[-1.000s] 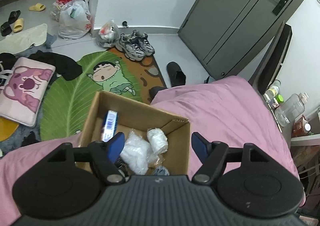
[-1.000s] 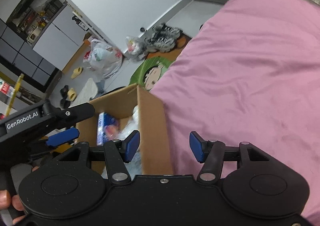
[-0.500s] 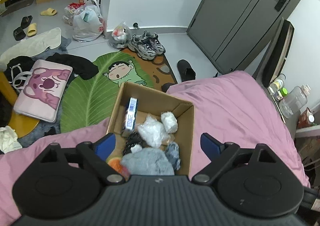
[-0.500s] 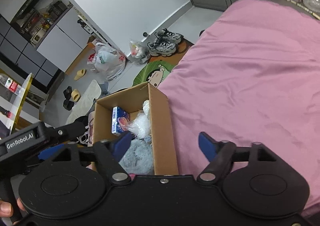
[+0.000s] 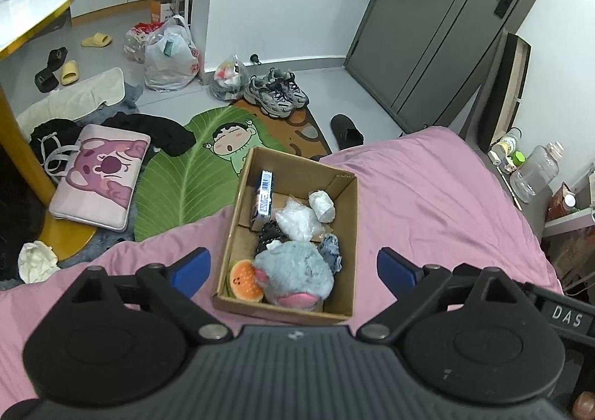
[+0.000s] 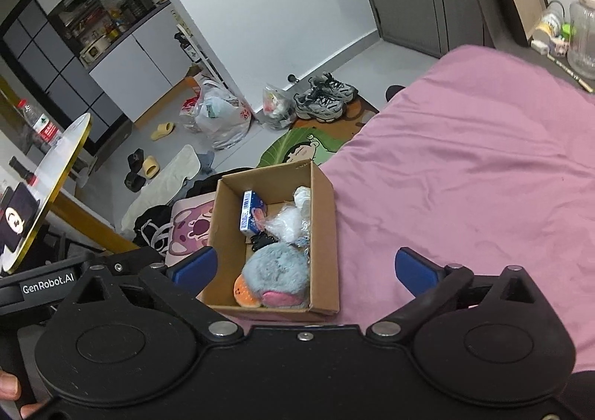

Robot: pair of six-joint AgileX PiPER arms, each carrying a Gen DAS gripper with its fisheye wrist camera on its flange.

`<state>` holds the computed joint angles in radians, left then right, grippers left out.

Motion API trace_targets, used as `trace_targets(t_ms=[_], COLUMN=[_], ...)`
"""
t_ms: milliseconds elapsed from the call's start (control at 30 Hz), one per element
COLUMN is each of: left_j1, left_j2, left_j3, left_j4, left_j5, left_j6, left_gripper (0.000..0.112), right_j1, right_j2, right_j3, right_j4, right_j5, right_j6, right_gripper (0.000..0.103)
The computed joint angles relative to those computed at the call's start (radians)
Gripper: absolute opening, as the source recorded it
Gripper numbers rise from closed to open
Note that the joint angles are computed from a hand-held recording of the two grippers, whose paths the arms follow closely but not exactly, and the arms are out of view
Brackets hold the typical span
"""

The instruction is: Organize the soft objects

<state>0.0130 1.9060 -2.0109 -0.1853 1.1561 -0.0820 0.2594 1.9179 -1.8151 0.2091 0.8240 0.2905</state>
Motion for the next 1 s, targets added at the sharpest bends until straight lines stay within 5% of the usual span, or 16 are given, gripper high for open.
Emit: trace_targets(t_ms=[1000], left_j1=[-0.016], left_j2=[-0.41], left_j3=[0.345], left_j4=[0.03], left_j5=[-0.032], left_j6=[0.041], left_gripper=[0.096], right_j1=[0.053], right_j2=[-0.347], right_j3=[0.302], right_j4=[-0.106], right_j5=[-0.05], right_j6=[0.011], right_gripper=[0.103])
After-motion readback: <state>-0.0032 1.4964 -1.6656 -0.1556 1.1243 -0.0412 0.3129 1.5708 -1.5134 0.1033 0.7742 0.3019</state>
